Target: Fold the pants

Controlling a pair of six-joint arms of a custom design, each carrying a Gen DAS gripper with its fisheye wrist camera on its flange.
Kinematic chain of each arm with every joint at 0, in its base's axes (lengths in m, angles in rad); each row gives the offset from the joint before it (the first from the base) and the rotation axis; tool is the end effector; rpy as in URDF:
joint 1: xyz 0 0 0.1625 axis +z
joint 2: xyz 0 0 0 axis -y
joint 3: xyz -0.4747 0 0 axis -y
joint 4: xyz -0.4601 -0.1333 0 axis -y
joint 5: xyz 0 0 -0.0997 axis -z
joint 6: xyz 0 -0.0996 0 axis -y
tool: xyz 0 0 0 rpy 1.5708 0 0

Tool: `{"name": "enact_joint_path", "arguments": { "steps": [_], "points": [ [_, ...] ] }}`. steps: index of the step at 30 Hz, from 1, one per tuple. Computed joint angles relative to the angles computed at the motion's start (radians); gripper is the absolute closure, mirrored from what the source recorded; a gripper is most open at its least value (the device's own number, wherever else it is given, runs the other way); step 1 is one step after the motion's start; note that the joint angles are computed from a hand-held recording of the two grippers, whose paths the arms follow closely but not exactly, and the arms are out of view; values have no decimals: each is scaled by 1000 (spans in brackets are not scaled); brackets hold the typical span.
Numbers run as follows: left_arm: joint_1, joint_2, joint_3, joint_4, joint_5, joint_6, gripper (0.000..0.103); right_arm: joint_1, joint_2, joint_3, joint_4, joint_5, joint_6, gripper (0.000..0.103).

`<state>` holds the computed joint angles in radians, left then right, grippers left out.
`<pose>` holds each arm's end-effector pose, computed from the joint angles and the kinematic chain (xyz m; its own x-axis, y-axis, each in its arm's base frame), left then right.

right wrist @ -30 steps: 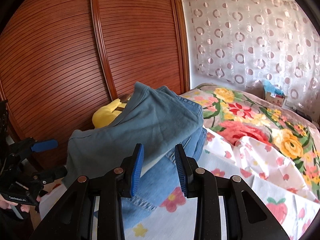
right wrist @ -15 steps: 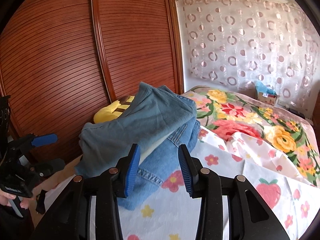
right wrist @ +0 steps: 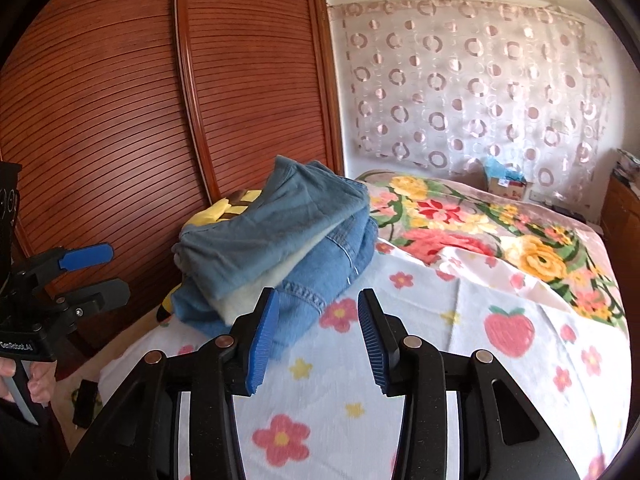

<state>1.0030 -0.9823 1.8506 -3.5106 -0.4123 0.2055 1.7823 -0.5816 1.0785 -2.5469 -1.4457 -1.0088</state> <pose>-0.1568 -0.6633 0.2746 -0.7016 -0.3705 -0.6086 0.4093 0.4896 -0.7699 0.3388 -0.8837 0.1622 -0.3529 -0.8751 0.3312 -0.9099 0.2385 -0.3394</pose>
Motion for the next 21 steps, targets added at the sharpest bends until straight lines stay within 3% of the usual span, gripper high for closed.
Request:
{"name": "enact_joint_path", "arguments": {
  "steps": [7, 9, 17, 21],
  "points": [
    [-21, 19, 11, 26, -25, -35, 15, -10, -105, 161, -118, -36, 27, 59],
    [-25, 28, 7, 30, -35, -35, 15, -12, -132, 198, -152, -49, 32, 50],
    [-45, 61, -5, 61, -65, -55, 15, -26, -231, 344, -304, -65, 82, 32],
    [-56, 76, -7, 81, -78, -74, 15, -27, -257, 401, -382, -106, 116, 30]
  ]
}}
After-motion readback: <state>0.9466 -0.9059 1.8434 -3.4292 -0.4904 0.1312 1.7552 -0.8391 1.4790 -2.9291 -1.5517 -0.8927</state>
